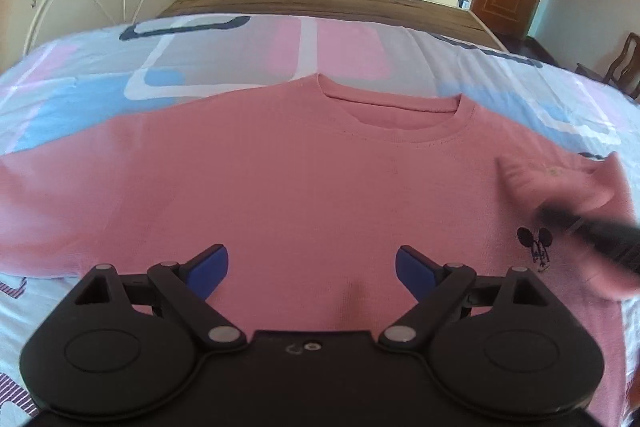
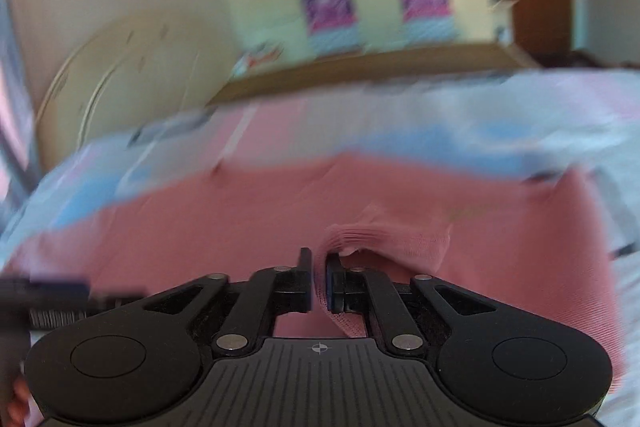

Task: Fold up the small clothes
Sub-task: 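Fold the held sleeve across the body with the right gripper while the left gripper grasps the other cuff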

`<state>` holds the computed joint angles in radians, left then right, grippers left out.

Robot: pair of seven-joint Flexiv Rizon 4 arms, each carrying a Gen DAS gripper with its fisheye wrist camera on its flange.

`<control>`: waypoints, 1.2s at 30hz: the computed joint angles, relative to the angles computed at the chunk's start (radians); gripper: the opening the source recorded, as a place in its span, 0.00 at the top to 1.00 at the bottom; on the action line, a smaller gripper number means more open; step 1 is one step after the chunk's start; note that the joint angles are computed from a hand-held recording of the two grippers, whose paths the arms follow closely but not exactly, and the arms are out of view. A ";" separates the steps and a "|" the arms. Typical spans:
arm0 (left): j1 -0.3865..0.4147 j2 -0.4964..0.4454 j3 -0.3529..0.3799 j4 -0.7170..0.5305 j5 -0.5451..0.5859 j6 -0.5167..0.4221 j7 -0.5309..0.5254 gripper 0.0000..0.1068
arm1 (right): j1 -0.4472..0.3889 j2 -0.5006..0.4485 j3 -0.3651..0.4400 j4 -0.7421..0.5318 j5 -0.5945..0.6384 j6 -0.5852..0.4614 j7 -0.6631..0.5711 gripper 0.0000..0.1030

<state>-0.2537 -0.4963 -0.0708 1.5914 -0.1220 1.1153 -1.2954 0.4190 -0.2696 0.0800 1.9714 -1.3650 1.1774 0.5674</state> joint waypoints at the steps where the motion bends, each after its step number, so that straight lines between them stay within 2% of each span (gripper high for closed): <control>1: 0.018 -0.001 -0.023 0.003 -0.027 -0.007 0.023 0.16 | 0.006 -0.028 0.014 -0.022 0.059 0.002 -0.055 0.90; 2: 0.036 -0.002 -0.047 0.007 -0.057 -0.013 0.051 0.16 | 0.015 -0.044 0.020 -0.034 0.104 0.001 -0.092 0.76; 3: 0.049 -0.003 -0.067 0.012 -0.084 -0.017 0.079 0.16 | 0.022 -0.045 0.012 -0.031 0.106 0.017 -0.087 0.66; 4: 0.058 -0.006 -0.086 0.016 -0.109 -0.018 0.107 0.16 | 0.030 -0.039 -0.006 -0.023 0.065 0.040 -0.042 0.45; 5: 0.064 -0.008 -0.102 0.022 -0.131 -0.016 0.135 0.16 | 0.038 -0.026 -0.018 -0.013 0.015 0.045 0.009 0.36; 7: 0.069 -0.011 -0.131 0.033 -0.171 -0.017 0.193 0.16 | 0.034 0.001 -0.010 0.006 -0.018 0.037 0.023 0.36; 9: 0.070 -0.010 -0.158 0.049 -0.203 -0.021 0.260 0.15 | 0.025 0.054 0.013 0.056 0.008 -0.008 0.004 0.36; 15: 0.049 -0.007 -0.230 0.109 -0.293 0.016 0.471 0.16 | 0.068 0.190 0.135 0.169 0.252 -0.355 -0.066 0.36; 17: 0.014 -0.023 -0.217 0.107 -0.284 0.035 0.483 0.22 | 0.076 0.227 0.166 0.201 0.323 -0.424 -0.066 0.36; 20: -0.008 -0.058 -0.233 0.100 -0.298 0.077 0.512 0.29 | 0.081 0.266 0.197 0.239 0.412 -0.475 -0.051 0.36; 24: -0.095 -0.125 -0.144 0.037 -0.214 0.148 0.411 0.37 | 0.092 0.290 0.223 0.262 0.449 -0.524 -0.025 0.36; 30: -0.023 -0.154 -0.246 0.050 -0.217 0.274 0.447 0.68 | 0.091 0.309 0.233 0.285 0.471 -0.529 -0.003 0.36; 32: 0.004 -0.160 -0.284 0.049 -0.227 0.290 0.462 0.91 | 0.084 0.296 0.224 0.286 0.462 -0.521 0.004 0.36; 34: 0.018 -0.167 -0.302 0.041 -0.248 0.287 0.450 0.91 | 0.078 0.288 0.216 0.289 0.452 -0.508 0.016 0.36; 36: 0.067 -0.166 -0.366 0.055 -0.292 0.306 0.457 0.91 | 0.076 0.279 0.211 0.284 0.447 -0.504 0.011 0.36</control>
